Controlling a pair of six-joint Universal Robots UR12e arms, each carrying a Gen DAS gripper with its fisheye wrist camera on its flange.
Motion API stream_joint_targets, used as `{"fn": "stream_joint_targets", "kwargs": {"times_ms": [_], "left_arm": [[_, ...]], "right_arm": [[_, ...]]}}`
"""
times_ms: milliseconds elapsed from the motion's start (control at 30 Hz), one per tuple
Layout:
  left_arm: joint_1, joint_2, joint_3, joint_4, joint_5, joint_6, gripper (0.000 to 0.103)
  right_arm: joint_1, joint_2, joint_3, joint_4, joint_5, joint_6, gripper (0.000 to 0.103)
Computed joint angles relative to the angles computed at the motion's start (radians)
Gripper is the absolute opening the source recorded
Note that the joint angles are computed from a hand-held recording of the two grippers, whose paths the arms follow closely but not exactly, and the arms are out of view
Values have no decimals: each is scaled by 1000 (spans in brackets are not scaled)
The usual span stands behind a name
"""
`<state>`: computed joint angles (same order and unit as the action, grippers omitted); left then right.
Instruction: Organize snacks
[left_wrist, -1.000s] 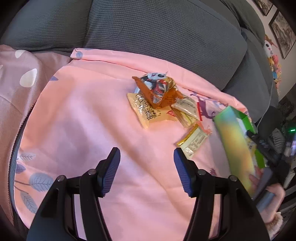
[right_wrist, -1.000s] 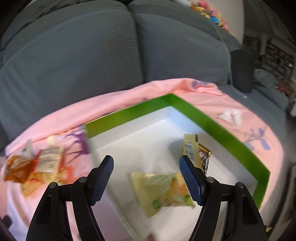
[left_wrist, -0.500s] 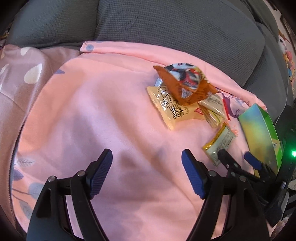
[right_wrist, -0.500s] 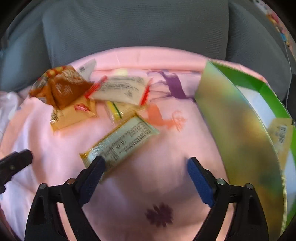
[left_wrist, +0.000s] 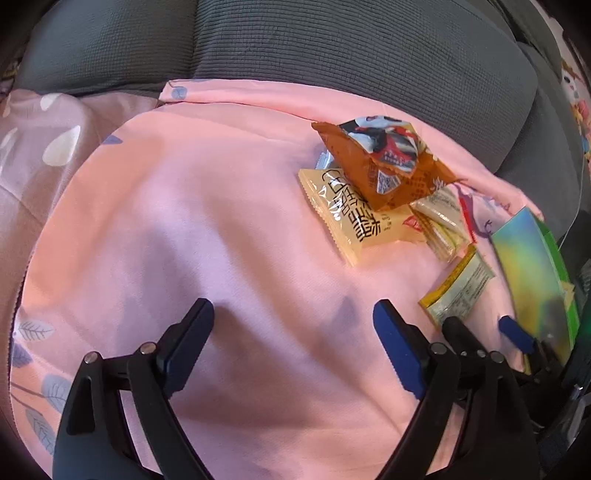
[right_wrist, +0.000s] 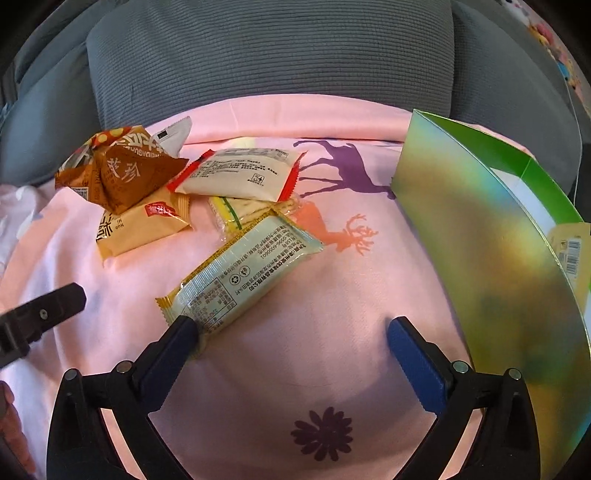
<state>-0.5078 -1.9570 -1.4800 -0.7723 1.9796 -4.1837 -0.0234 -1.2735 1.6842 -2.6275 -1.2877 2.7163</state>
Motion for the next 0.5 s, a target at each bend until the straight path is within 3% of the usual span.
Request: {"fn": "stream_joint_targets", "kwargs": {"times_ms": [233, 500], "left_arm": [[-13, -18, 27, -51, 43, 8, 92], [-10, -3, 3, -18, 28, -10, 92]], "right_arm": [[-1, 1, 0, 0, 3, 0, 103], [-1, 1, 1, -1, 2, 0, 103]]}}
